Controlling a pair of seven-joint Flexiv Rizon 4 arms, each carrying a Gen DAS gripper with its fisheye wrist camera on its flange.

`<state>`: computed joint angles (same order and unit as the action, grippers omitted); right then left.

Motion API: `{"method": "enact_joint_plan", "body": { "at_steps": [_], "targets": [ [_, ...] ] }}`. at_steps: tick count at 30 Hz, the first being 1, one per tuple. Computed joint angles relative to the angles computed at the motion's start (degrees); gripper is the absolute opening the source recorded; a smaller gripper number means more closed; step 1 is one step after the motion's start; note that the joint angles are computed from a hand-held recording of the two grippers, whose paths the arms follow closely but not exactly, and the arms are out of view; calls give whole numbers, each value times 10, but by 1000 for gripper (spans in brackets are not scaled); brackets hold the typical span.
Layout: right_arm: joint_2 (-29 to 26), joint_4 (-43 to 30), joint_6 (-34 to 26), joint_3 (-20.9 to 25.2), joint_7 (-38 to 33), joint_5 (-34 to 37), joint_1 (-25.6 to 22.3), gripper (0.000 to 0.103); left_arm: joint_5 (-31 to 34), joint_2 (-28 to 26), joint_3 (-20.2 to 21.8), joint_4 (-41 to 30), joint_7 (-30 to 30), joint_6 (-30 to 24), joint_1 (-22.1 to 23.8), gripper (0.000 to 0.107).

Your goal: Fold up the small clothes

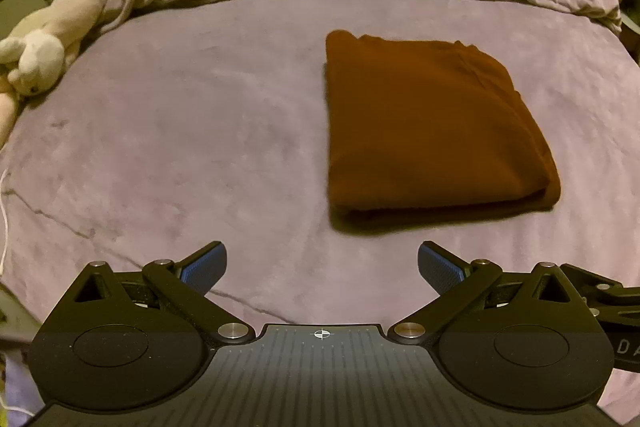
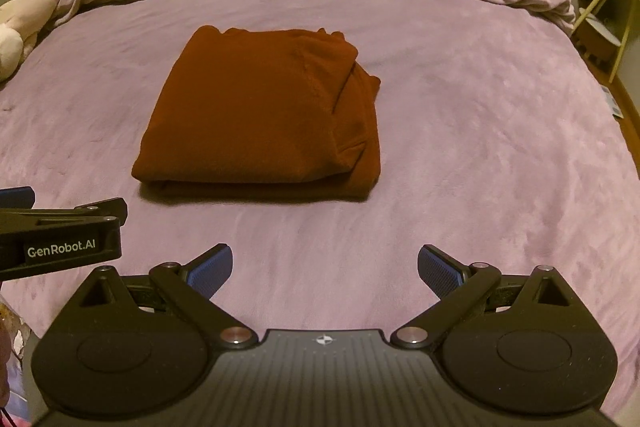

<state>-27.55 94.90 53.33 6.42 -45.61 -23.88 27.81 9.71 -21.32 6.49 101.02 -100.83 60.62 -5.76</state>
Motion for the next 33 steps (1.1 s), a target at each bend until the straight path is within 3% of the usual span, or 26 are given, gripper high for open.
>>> {"method": "enact_joint_plan", "body": {
  "at_steps": [33],
  "targets": [
    [-1, 1, 3, 2, 0, 12, -1, 99, -19, -1, -9, 1, 17, -8, 0, 103]
  ]
}}
